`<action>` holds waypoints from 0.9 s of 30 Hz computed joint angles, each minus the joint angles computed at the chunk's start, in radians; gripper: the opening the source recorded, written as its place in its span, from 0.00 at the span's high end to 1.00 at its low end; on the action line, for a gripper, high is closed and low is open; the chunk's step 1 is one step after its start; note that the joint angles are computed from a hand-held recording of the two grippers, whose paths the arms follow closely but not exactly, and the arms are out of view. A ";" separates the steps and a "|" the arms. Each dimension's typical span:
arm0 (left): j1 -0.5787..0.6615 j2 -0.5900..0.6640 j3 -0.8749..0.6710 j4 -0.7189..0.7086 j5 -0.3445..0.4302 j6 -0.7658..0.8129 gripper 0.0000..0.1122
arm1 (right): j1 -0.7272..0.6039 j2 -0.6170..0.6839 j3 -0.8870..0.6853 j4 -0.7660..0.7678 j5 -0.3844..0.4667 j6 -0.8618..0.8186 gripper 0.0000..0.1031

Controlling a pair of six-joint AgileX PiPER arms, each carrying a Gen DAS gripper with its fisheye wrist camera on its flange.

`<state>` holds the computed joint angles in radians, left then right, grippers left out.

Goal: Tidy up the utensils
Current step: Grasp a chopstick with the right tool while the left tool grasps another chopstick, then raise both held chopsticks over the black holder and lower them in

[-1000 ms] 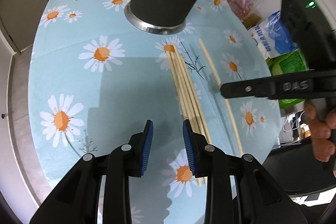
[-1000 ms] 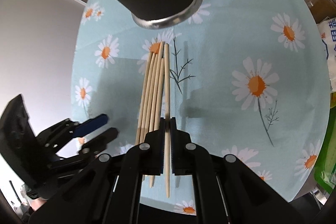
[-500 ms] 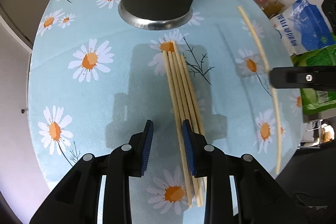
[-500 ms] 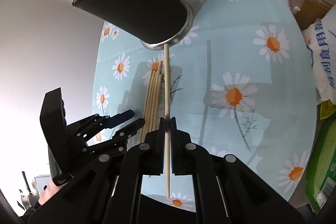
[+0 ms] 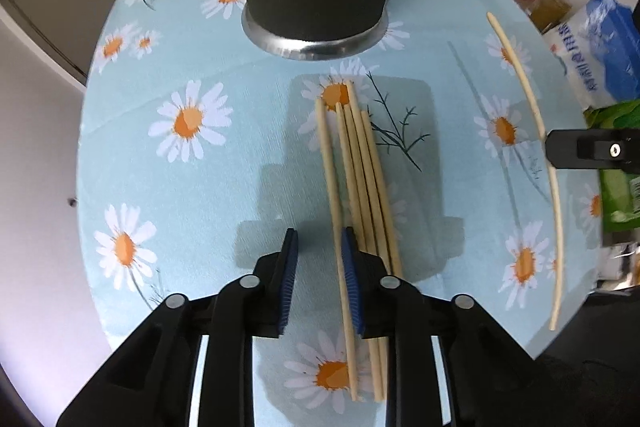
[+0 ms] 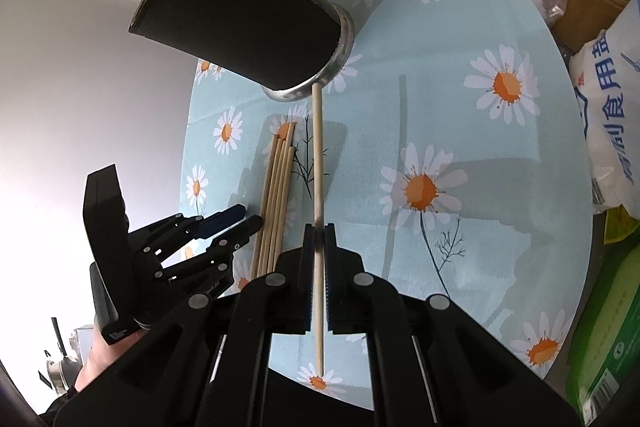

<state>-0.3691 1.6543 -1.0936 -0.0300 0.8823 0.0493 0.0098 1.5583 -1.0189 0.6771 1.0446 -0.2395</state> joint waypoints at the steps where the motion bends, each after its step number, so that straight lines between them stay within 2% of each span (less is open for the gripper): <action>1: -0.010 0.012 -0.010 0.015 0.014 -0.026 0.85 | -0.002 0.002 -0.001 0.001 0.001 -0.006 0.95; 4: -0.048 0.025 -0.026 0.062 0.027 -0.078 0.88 | -0.019 0.002 -0.004 0.004 0.014 -0.027 0.95; 9: -0.047 0.056 -0.065 0.042 0.043 -0.093 0.96 | -0.036 0.011 -0.002 0.022 0.026 -0.056 0.95; 18: 0.000 0.039 -0.057 -0.034 0.035 -0.045 0.97 | -0.035 -0.001 0.000 0.006 0.024 -0.042 0.95; 27: 0.115 -0.085 -0.038 -0.162 0.064 0.127 0.97 | -0.013 -0.032 0.009 0.006 -0.001 -0.012 0.95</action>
